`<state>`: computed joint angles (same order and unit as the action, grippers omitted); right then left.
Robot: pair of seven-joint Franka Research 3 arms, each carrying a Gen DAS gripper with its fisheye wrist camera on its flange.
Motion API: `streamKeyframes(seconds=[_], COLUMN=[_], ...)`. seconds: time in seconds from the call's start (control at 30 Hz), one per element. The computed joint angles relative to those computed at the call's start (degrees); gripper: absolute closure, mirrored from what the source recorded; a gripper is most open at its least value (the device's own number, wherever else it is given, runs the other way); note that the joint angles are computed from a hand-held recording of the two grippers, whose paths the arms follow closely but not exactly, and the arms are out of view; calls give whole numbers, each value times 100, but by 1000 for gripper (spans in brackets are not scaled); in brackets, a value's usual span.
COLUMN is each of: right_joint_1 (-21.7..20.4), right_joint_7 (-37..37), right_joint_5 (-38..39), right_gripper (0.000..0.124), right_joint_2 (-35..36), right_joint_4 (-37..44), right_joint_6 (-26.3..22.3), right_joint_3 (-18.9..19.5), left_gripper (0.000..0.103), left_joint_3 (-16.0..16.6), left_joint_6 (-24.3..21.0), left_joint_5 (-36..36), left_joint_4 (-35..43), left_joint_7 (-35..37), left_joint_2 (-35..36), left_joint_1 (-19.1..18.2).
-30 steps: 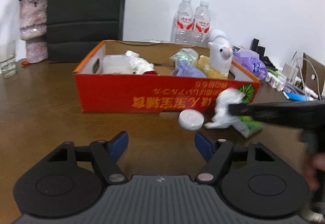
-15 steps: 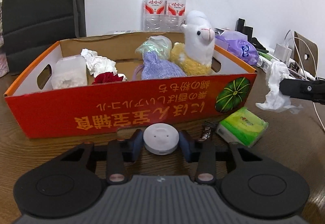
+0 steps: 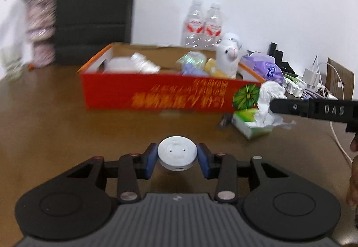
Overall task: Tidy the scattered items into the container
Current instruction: 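Carry the lid with the left tool while the right tool carries the tissue into the box, release both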
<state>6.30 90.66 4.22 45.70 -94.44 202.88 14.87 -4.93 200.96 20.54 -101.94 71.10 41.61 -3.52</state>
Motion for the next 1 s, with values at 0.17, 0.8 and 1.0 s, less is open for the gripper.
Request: streamKeyframes(seconds=[0.17,0.8,1.0], right_joint_1=[-151,408,284], right_joint_7=[388,1151,1088], right_joint_5=[-250,-242,-616], right_gripper=[115,116,116], right_joint_2=[-749,-1635,-1621], right_joint_4=[-1639,-2962,-2349], right_joint_6=[627,1168,1129], right_joint_3=[300,-238,-366], left_gripper=[63,63,63], left_joint_3=[126,24,-367], left_joint_6=[726,1216,848], left_joint_5=[-208,-223,433], left_joint_4=[-1620,-2149,-741], left_joint_7=[-147,232,-15], left_joint_2=[-889,-1209,-648], left_joint_1=[16,35,310])
